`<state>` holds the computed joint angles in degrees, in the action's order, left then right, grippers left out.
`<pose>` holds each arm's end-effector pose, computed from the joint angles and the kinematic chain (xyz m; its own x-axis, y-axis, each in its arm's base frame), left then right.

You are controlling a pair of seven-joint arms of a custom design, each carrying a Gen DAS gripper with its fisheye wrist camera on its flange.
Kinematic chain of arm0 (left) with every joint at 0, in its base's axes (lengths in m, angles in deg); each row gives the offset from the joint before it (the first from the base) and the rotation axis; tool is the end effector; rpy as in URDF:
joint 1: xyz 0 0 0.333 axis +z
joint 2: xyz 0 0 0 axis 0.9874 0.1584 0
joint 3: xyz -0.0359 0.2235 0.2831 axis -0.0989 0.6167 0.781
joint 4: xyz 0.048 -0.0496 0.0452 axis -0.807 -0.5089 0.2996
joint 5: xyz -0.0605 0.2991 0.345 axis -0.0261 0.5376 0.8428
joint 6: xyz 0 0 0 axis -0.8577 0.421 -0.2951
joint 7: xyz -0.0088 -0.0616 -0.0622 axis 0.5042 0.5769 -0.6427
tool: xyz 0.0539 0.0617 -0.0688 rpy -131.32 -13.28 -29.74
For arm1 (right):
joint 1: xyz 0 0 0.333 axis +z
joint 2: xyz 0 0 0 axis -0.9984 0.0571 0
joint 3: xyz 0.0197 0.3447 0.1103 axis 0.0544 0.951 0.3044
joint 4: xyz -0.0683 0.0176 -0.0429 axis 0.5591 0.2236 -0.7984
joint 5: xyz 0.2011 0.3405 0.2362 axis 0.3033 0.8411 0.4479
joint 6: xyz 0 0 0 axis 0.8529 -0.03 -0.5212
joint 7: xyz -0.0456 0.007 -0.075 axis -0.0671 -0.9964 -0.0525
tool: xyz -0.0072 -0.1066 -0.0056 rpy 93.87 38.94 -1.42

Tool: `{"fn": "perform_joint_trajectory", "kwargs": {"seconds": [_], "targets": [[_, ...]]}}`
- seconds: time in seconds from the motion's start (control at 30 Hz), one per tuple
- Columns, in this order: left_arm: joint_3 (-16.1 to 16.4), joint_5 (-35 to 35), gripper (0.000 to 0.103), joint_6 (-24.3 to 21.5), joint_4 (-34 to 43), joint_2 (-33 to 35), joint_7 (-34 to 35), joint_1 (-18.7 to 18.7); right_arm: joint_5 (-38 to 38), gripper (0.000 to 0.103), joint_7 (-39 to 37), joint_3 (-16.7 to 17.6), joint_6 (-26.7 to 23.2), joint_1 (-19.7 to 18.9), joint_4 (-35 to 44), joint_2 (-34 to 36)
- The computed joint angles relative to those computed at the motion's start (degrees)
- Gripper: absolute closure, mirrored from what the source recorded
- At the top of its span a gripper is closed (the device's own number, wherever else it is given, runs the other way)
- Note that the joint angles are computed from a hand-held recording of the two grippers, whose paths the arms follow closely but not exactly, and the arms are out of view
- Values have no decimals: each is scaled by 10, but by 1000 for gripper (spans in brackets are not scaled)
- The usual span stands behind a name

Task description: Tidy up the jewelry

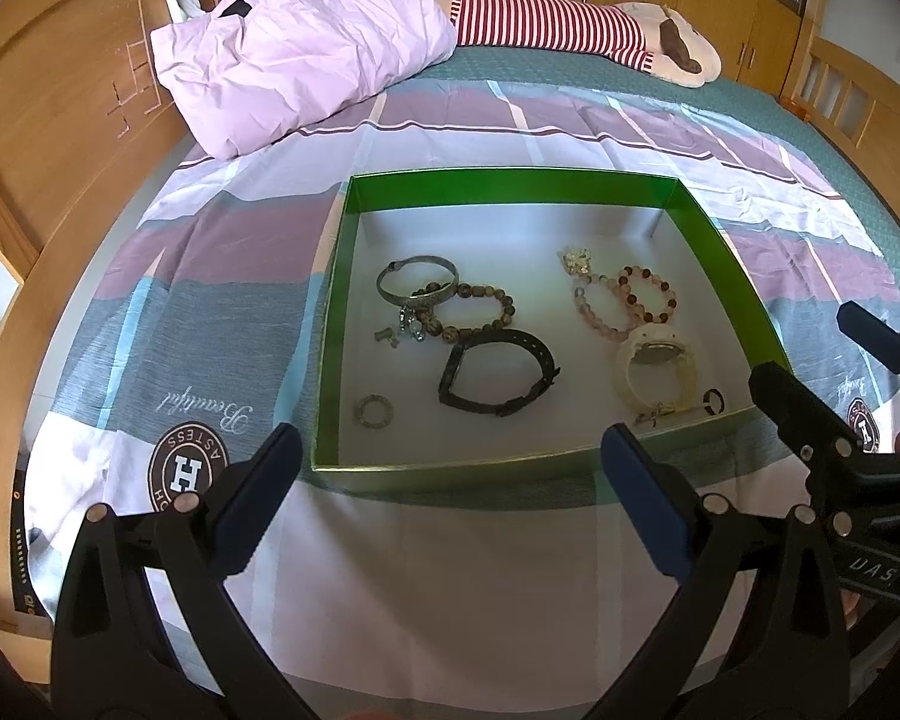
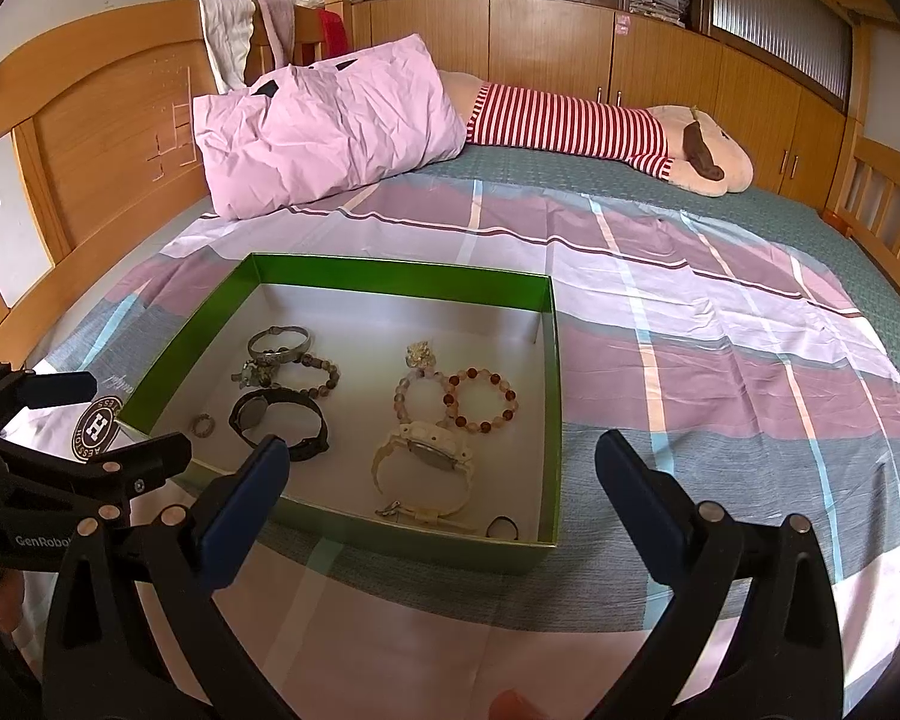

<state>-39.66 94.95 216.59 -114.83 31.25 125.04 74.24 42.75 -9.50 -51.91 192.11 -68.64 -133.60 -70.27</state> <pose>0.5784 -0.1883 0.5313 0.2506 -0.9678 -0.0220 -0.8010 -0.1945 -0.5662 0.6235 0.2499 0.5406 0.4664 -0.8843 -0.0215 -0.6134 -0.3058 -0.7282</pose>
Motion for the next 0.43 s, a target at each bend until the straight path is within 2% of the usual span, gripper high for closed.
{"fn": "perform_joint_trajectory", "kwargs": {"seconds": [0.43], "targets": [[0,-4,2,-1,5,4,3,-1,-9,1,4,-1,5,-1,-3,-2]]}}
